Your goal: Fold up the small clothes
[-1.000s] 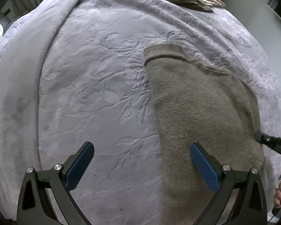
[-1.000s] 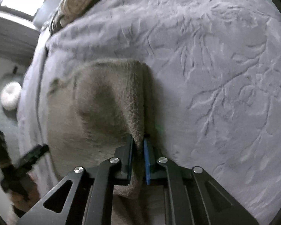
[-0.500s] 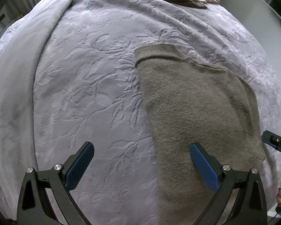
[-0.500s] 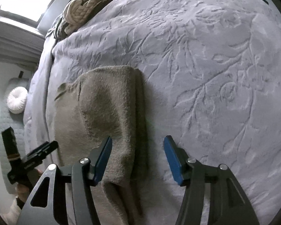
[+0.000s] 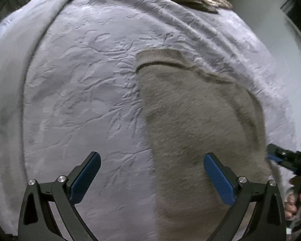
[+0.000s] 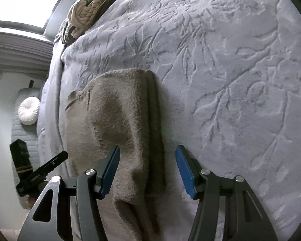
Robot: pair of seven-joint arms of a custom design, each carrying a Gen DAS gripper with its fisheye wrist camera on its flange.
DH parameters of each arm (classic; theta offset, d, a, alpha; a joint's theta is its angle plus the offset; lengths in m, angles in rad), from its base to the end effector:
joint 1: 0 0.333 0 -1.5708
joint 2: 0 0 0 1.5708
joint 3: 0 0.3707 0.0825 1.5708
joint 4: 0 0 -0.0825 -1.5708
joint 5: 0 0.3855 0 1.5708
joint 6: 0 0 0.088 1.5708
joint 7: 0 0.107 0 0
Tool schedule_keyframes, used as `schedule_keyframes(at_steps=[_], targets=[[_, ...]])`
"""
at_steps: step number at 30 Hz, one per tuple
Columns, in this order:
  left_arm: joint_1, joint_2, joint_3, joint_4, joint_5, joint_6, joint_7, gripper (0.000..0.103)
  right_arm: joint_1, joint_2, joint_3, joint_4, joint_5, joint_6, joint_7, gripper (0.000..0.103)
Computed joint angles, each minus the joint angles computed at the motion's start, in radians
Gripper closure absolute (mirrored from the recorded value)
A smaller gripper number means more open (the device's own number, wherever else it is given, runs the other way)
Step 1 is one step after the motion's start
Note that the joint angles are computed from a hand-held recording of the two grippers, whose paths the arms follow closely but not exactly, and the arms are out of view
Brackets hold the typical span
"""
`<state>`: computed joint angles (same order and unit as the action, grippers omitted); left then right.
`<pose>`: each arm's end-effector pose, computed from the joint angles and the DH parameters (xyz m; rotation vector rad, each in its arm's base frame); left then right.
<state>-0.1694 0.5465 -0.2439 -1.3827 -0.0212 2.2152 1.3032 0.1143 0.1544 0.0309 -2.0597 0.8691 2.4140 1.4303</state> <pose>0.7181 -0.2666 0.4801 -2.0964 2.2760 -0.5168 0.5982 0.0910 0.4356 -1.4744 2.0571 0.4222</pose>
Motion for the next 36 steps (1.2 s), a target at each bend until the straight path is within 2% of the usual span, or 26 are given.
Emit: schedule_keyframes(at_steps=[4,9,11,15,21,25,27,28,30,33,36], targets=[[0.046,0.019,-0.046,0.008,-0.081,0.013,0.092,0.000,-0.024,0.028,0.004,0.025,0.080,-0.066,-0.073,0.041],[0.079,0.086,-0.092,0.075,-0.207,-0.069,0.193,0.000,-0.044,0.066,0.007,0.055,0.126,-0.127,-0.128,0.041],[0.078,0.113,-0.100,0.101,-0.243,-0.091,0.211,0.000,-0.058,0.090,0.011,0.075,0.160,-0.170,-0.160,0.036],[0.057,0.152,-0.099,0.139,-0.274,-0.099,0.215,0.000,-0.071,0.136,0.022,0.125,0.188,-0.230,-0.214,0.036],[0.015,0.186,-0.079,0.184,-0.252,-0.079,0.159,0.000,-0.080,0.224,0.059,0.216,0.264,-0.299,-0.283,0.034],[0.009,0.179,-0.076,0.169,-0.235,-0.058,0.147,0.000,-0.060,0.252,0.070,0.245,0.270,-0.282,-0.264,0.036],[-0.003,0.165,-0.063,0.159,-0.206,-0.053,0.134,0.009,-0.049,0.245,0.070,0.244,0.251,-0.263,-0.238,0.053],[-0.009,0.153,-0.059,0.146,-0.190,-0.041,0.131,0.013,-0.045,0.239,0.069,0.239,0.246,-0.257,-0.222,0.067],[-0.006,0.133,-0.064,0.121,-0.185,-0.015,0.136,0.031,-0.053,0.229,0.078,0.223,0.290,-0.256,-0.213,0.070],[0.006,0.098,-0.074,0.087,-0.184,0.007,0.159,0.049,-0.050,0.202,0.089,0.203,0.360,-0.241,-0.219,0.071],[0.029,0.074,-0.089,0.070,-0.214,0.009,0.186,0.051,-0.045,0.185,0.094,0.196,0.426,-0.247,-0.233,0.071]])
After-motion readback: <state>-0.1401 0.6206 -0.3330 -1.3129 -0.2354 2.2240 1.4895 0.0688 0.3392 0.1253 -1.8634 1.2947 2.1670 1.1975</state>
